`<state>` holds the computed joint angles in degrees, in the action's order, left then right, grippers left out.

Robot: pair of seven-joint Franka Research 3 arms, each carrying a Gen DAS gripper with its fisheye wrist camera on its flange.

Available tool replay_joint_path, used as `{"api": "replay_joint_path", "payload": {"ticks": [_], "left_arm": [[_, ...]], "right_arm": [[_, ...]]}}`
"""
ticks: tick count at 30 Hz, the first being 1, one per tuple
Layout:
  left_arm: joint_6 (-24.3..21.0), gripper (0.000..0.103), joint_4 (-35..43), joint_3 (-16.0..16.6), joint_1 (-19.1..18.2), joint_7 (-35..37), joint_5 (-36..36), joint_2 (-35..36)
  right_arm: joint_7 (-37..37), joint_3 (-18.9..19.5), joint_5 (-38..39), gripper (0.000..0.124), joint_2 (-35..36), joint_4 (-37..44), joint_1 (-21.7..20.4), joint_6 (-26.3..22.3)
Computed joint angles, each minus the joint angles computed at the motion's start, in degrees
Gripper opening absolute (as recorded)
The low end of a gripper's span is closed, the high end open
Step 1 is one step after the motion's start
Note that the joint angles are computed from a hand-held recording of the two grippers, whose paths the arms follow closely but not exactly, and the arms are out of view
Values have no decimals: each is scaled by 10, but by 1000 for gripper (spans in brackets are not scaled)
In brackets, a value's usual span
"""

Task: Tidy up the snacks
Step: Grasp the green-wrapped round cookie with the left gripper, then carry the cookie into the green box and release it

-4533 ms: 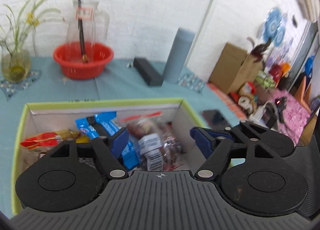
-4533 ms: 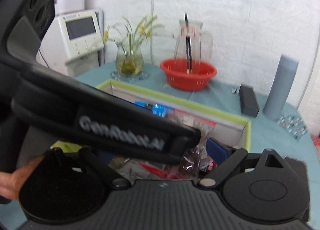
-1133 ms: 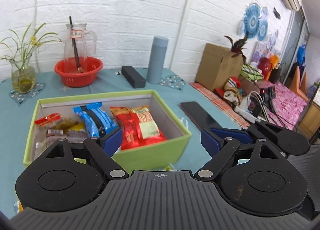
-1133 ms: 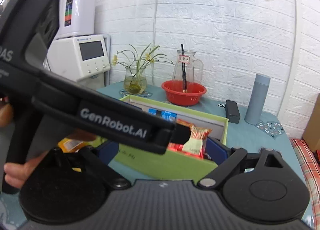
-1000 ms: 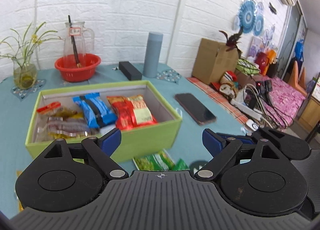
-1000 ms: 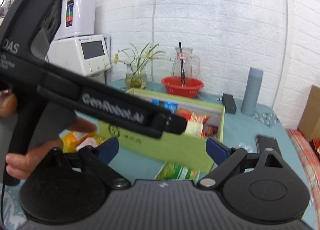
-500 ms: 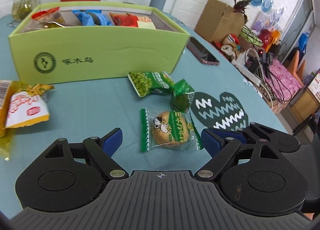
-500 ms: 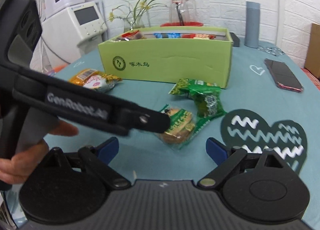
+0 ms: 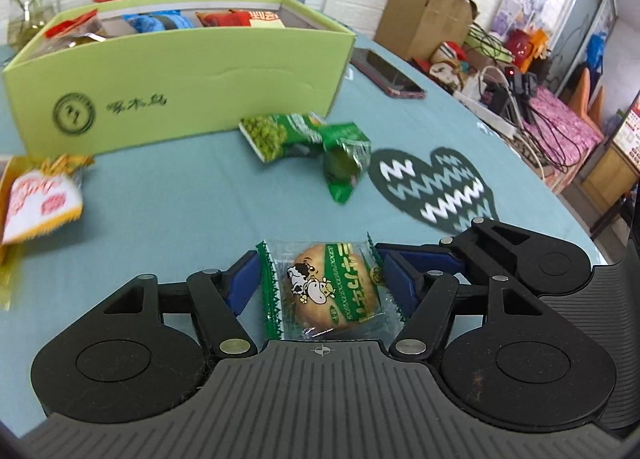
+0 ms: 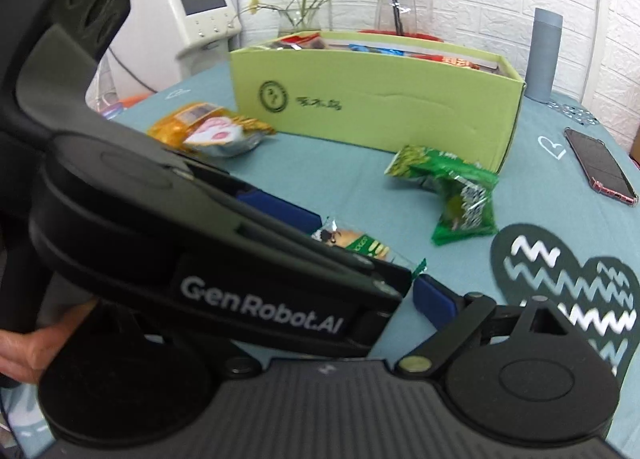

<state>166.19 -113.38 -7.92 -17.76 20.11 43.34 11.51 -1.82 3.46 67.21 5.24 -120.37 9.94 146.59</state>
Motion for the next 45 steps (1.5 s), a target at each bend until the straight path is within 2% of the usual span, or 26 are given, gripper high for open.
{"api": "replay_joint_path", "payload": {"ticks": [4, 6, 7, 8, 10, 12, 14, 17, 21, 23, 24, 26, 29, 30, 31, 32, 33, 35, 40, 45], "left_arm": [[28, 55, -59, -6, 1, 0, 22, -42], [23, 57, -80, -8, 2, -14, 47, -65], [14, 57, -90, -8, 3, -40, 70, -79], [4, 59, -101, -10, 5, -79, 106, -97], [6, 70, -125, -19, 20, -177, 188, -131], [23, 72, -145, -30, 39, -240, 220, -155], [45, 72, -160, -41, 60, -293, 237, -169], [59, 72, -178, -53, 79, -319, 218, -178], [98, 70, -189, -67, 106, -389, 246, -176], [142, 65, -178, -67, 115, -414, 265, -156], [150, 64, -174, -63, 109, -382, 232, -145], [125, 64, -172, -58, 88, -282, 123, -132], [102, 62, -162, -58, 81, -302, 145, -128], [95, 58, -160, -58, 79, -311, 157, -128], [83, 53, -158, -59, 75, -309, 162, -129], [67, 36, -156, -60, 69, -287, 151, -128], [39, 26, -151, -63, 62, -266, 138, -128], [11, 25, -136, -63, 53, -236, 122, -121], [30, 22, -79, -40, 58, -204, 111, -94], [19, 22, 54, -14, 66, -90, 64, -32]], "right_arm": [[-14, 0, 30, 94, -65, -79, 14, 25], [-17, -13, 22, 93, -85, -97, 15, -12], [-26, -21, 20, 93, -94, -102, 14, -37], [-46, -26, 31, 93, -102, -106, 14, -43], [-100, -30, 64, 93, -107, -106, 20, -28], [-133, -30, 82, 93, -92, -88, 25, -20], [-113, -27, 46, 93, -62, -57, 25, -42], [-25, -20, -25, 93, -37, -33, 21, -57], [-19, -24, -12, 93, -73, -71, 10, -98], [-39, -24, 11, 93, -89, -92, 14, -84], [-54, -21, 28, 93, -92, -98, 19, -60], [-61, -16, 42, 93, -88, -97, 29, -23], [-55, -17, 23, 91, -75, -90, 33, -23], [-92, -9, 47, 78, -81, -98, 28, -13], [-92, -20, 43, 71, -83, -97, 32, -34], [-81, -20, 37, 64, -87, -98, 33, -33], [-78, -18, 34, 64, -87, -97, 35, -25], [-69, -18, 27, 63, -79, -87, 36, -22], [-66, -18, 59, 64, -48, -21, 30, -17], [-84, 2, 95, 64, 35, 125, 25, 14]]}}
